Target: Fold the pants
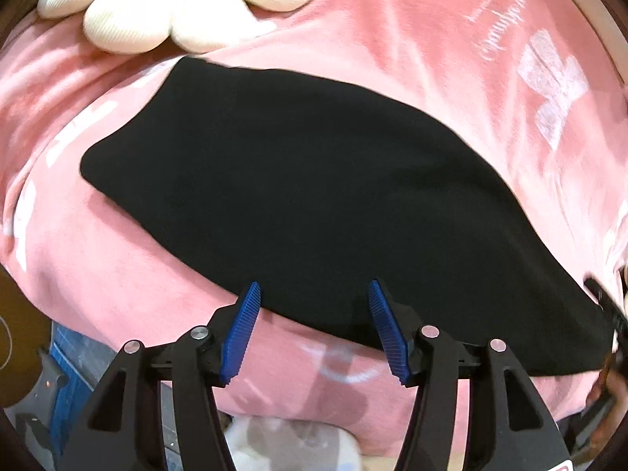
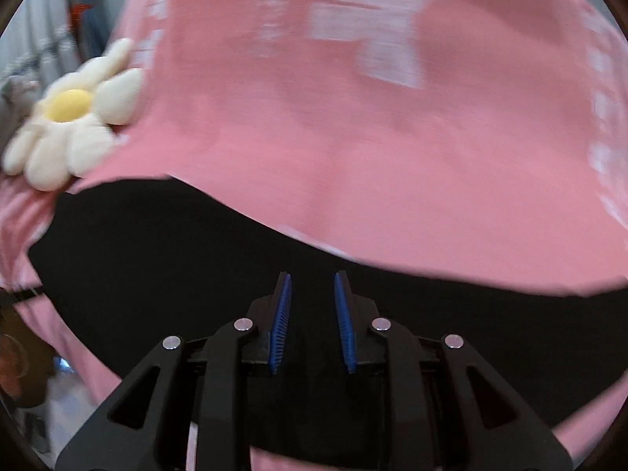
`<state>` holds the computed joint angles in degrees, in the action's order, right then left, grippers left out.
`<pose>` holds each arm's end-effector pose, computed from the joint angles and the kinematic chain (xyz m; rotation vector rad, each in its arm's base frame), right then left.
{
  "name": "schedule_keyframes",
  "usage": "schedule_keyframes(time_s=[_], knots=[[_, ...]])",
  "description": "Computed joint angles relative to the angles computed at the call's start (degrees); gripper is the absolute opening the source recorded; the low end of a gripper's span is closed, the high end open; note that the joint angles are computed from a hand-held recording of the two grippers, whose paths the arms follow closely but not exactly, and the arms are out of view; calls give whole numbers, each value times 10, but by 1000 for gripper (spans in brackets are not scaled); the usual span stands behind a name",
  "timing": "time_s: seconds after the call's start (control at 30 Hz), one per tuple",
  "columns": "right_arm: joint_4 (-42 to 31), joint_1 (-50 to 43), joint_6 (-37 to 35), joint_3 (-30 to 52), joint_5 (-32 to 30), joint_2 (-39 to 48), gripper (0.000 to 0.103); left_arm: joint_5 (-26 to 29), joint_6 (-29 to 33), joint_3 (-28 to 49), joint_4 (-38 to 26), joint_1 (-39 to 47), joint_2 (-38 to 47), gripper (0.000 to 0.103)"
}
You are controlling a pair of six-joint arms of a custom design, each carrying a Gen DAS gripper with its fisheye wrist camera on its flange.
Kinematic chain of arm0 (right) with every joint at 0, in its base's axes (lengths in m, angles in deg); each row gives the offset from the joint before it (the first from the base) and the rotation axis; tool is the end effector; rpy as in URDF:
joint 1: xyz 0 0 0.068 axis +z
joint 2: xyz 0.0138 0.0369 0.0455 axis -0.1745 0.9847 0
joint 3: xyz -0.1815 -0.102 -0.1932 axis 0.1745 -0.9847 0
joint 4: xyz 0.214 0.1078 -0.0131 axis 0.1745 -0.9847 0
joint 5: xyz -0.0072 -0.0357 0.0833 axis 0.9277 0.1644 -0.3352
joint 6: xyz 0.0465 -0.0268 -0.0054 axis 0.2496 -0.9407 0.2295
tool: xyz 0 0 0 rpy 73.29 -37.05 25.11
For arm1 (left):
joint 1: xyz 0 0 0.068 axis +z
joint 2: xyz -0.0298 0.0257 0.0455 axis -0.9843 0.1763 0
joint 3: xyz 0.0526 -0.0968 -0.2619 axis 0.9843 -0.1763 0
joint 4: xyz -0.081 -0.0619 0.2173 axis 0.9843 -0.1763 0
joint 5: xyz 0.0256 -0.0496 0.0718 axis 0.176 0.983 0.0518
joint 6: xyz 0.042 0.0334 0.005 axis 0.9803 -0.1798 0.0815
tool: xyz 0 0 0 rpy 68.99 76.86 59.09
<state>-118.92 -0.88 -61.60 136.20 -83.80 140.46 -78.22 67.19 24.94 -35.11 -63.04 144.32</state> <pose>0.3374 0.0595 0.2705 -0.3262 2.4706 0.2154 0.2077 0.0580 0.2393 -0.6492 2.5570 -0.1444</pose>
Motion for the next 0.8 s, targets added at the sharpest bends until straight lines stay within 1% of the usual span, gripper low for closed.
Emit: schedule_keyframes(time_s=[0.03, 0.13, 0.17, 0.2, 0.23, 0.27, 0.3, 0.33, 0.4, 0.43, 0.5, 0.63, 0.67, 0.7, 0.73, 0.77, 0.8], knots=[[-3, -26, -8, -18, -2, -16, 22, -12, -18, 4, -10, -29, -11, 56], [-18, -159, -62, -65, -28, -66, 22, -60, -66, 23, -40, -119, -35, 56], [-20, -193, -72, -69, -33, -70, 26, -80, -83, 28, -49, -150, -43, 58], [-25, -243, -86, -69, -53, -72, 35, -105, -108, 38, -63, -192, -48, 59], [-27, -280, -95, -66, -70, -71, 41, -121, -125, 46, -71, -222, -48, 61], [-28, -332, -107, -60, -87, -67, 49, -136, -146, 55, -79, -254, -44, 61], [-27, -372, -122, -52, -97, -60, 49, -154, -172, 65, -87, -296, -38, 61], [-26, -417, -142, -35, -109, -45, 49, -165, -184, 73, -89, -320, -27, 62], [-41, -471, -161, 8, -129, -8, 49, -188, -215, 91, -90, -380, 1, 62], [-43, -492, -163, 31, -136, 16, 49, -196, -231, 101, -90, -408, 16, 63], [-48, -502, -164, 62, -133, 48, 57, -197, -236, 118, -81, -433, 50, 63], [-65, -495, -154, 127, -115, 131, 58, -216, -274, 170, -90, -506, 110, 63], [-69, -493, -156, 135, -118, 141, 55, -219, -276, 184, -91, -516, 127, 64], [-83, -492, -172, 150, -143, 158, 30, -219, -278, 189, -92, -521, 135, 64], [-95, -487, -183, 161, -148, 167, 25, -221, -282, 196, -93, -528, 147, 64], [-86, -484, -184, 147, -144, 154, 20, -220, -281, 196, -91, -527, 152, 64], [-79, -488, -190, 139, -149, 141, 18, -223, -289, 199, -94, -535, 158, 64]])
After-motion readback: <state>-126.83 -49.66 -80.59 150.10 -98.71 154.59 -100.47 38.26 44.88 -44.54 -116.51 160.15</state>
